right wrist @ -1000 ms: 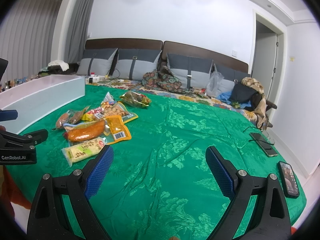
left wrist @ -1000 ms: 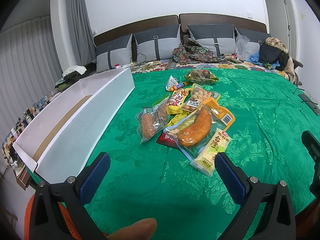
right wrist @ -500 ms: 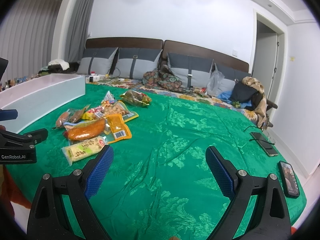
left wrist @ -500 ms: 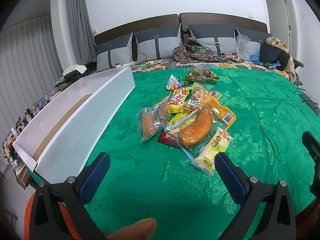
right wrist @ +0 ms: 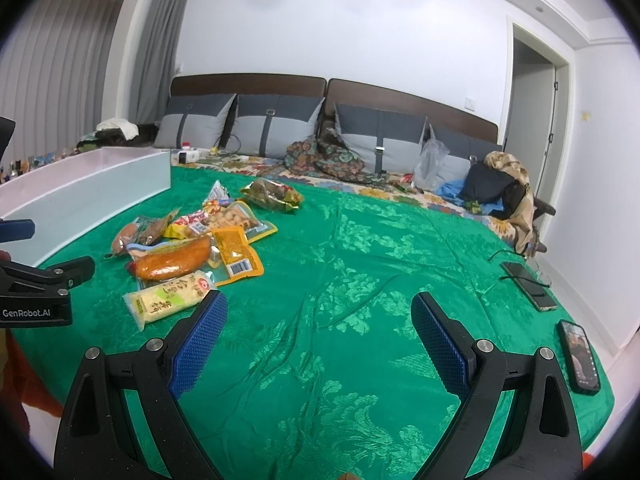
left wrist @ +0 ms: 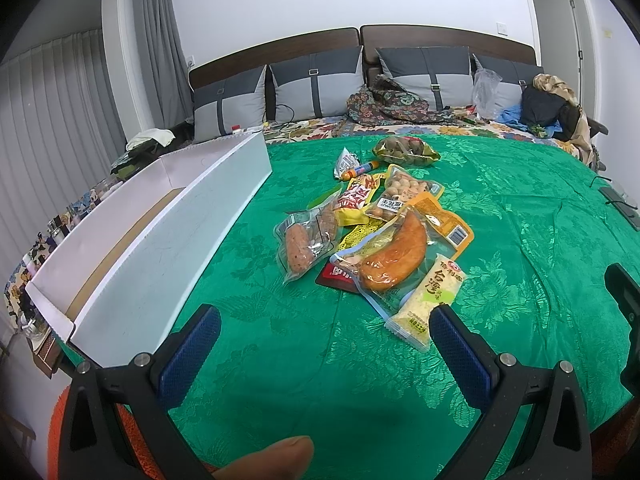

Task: Organize snacks

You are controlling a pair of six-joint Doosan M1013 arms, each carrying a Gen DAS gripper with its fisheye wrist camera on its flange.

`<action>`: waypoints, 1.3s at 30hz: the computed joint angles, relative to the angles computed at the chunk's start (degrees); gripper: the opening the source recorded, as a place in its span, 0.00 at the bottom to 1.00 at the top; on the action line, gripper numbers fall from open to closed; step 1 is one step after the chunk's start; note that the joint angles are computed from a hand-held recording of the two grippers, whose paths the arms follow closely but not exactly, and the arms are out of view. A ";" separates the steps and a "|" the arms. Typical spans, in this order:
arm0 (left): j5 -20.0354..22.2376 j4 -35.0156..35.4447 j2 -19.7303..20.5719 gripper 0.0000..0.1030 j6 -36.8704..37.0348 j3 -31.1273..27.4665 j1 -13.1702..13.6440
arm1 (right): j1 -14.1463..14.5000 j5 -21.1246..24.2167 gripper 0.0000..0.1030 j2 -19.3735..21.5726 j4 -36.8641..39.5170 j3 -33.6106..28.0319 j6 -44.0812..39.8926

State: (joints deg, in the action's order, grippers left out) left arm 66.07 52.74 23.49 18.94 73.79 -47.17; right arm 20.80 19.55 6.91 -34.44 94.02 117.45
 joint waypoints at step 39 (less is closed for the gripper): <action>0.56 -4.14 0.06 1.00 0.50 0.02 1.13 | -0.36 0.40 0.92 0.44 2.53 0.21 -1.84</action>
State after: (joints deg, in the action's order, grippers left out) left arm 66.62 48.59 23.55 19.43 73.81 -46.04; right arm 20.45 19.95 7.35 -31.91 94.23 115.61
